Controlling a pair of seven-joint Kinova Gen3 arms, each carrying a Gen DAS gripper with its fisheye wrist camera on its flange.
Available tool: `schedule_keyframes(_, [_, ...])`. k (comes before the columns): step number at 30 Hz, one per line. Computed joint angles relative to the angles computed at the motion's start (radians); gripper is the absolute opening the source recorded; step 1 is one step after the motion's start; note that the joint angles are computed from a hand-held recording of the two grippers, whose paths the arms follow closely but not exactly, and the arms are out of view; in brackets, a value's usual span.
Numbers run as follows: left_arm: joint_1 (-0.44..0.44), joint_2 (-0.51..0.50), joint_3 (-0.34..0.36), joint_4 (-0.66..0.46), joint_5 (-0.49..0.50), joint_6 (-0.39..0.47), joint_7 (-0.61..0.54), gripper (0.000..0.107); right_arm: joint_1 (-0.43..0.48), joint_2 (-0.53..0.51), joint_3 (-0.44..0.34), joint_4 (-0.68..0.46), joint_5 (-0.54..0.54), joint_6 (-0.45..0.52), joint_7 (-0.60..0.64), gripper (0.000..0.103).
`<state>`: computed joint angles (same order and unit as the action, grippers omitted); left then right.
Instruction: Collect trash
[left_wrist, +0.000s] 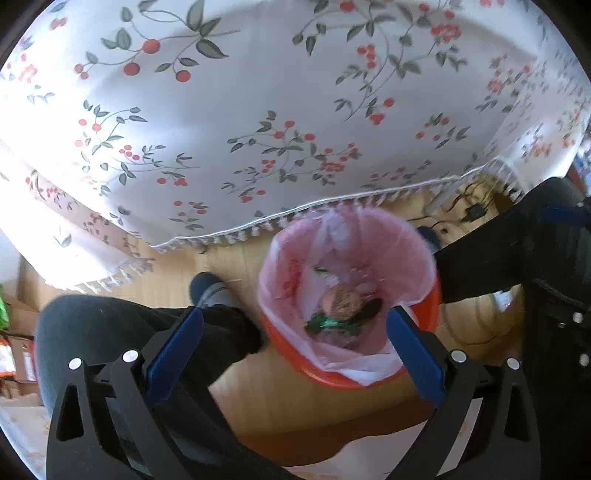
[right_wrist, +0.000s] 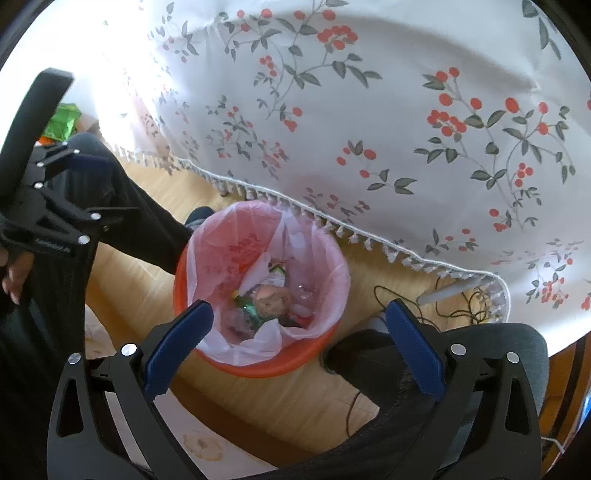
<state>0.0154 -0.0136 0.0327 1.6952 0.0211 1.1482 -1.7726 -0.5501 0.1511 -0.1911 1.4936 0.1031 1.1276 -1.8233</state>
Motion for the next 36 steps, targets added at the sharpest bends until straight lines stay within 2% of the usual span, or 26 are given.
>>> schedule_keyframes(8, [0.021, 0.004, 0.015, 0.032, -0.04, -0.029, 0.001, 0.098, -0.034, 0.027, -0.008, 0.014, 0.035, -0.01, -0.003, 0.097])
schedule_keyframes(36, [0.022, 0.043, 0.011, 0.005, -0.006, 0.029, -0.032, 0.098, -0.029, 0.033, 0.0, 0.016, 0.016, -0.009, -0.007, 0.097])
